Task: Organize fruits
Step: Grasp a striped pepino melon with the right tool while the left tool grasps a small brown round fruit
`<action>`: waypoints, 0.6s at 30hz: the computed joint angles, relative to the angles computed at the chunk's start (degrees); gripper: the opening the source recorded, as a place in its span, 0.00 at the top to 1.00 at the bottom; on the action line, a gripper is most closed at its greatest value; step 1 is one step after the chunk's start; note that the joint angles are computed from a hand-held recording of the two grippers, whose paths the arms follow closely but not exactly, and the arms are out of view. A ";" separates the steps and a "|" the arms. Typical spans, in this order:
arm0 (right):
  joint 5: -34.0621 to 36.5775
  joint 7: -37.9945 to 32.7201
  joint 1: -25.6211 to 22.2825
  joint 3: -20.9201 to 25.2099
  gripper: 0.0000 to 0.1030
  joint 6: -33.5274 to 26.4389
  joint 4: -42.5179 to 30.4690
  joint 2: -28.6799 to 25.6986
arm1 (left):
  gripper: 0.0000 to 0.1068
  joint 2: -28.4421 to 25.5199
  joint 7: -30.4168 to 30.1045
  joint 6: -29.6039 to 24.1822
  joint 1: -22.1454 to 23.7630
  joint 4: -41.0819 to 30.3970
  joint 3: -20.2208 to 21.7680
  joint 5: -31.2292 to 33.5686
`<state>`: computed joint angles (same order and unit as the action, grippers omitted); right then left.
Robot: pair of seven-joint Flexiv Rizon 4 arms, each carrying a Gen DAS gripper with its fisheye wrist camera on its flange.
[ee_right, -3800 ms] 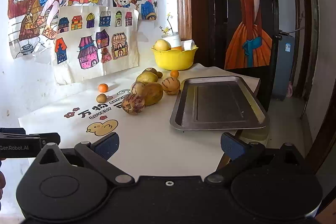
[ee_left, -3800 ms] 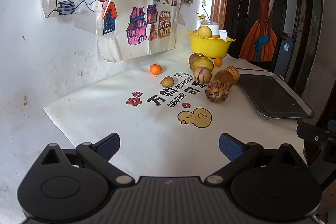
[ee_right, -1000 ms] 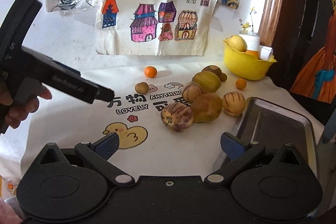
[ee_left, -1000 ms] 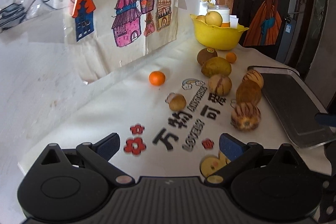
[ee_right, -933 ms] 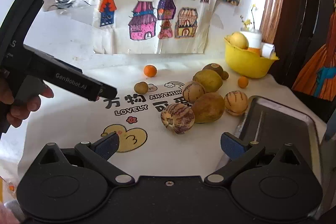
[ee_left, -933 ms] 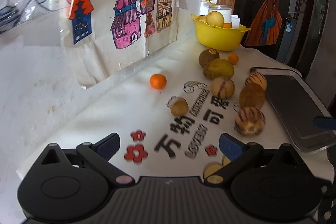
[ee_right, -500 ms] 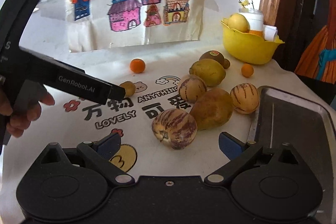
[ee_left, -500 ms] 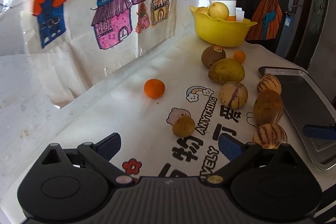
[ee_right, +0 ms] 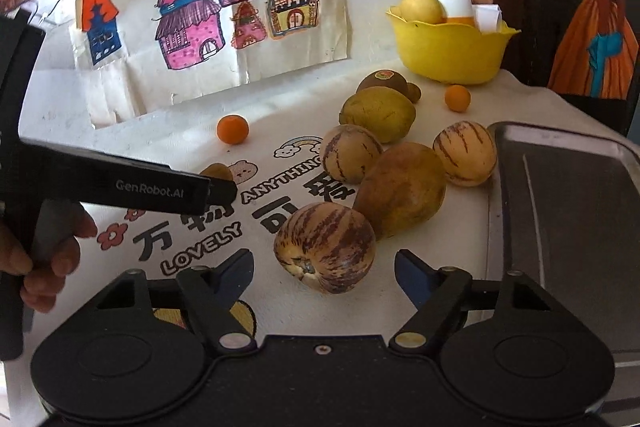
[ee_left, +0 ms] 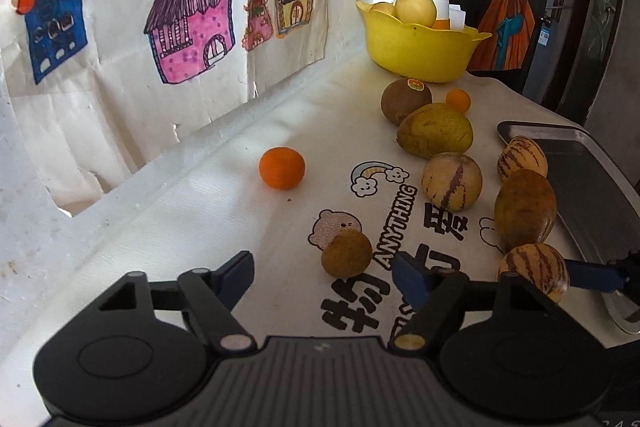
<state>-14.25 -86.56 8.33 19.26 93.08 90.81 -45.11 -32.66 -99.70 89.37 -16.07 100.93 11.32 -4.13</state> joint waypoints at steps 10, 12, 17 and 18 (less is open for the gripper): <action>0.70 1.35 0.61 -0.44 0.41 0.78 -0.79 -0.84 | 0.61 -0.65 3.53 2.36 3.80 0.21 -5.40 -1.77; 0.69 1.79 0.65 -0.51 0.44 0.69 -0.86 -0.93 | 0.67 -0.66 4.22 2.83 4.18 0.51 -6.11 -2.44; 0.43 2.36 0.40 -0.37 0.45 1.18 -0.75 -1.08 | 0.71 -0.36 6.34 3.43 5.45 1.29 -8.33 -3.86; 0.39 2.46 0.31 -0.24 0.45 1.35 -0.79 -1.18 | 0.71 -0.21 6.73 3.43 5.69 1.49 -8.79 -4.16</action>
<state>-13.86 -84.10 8.65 19.02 94.43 90.02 -46.29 -32.87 -92.97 92.80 -10.38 102.42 2.53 -8.29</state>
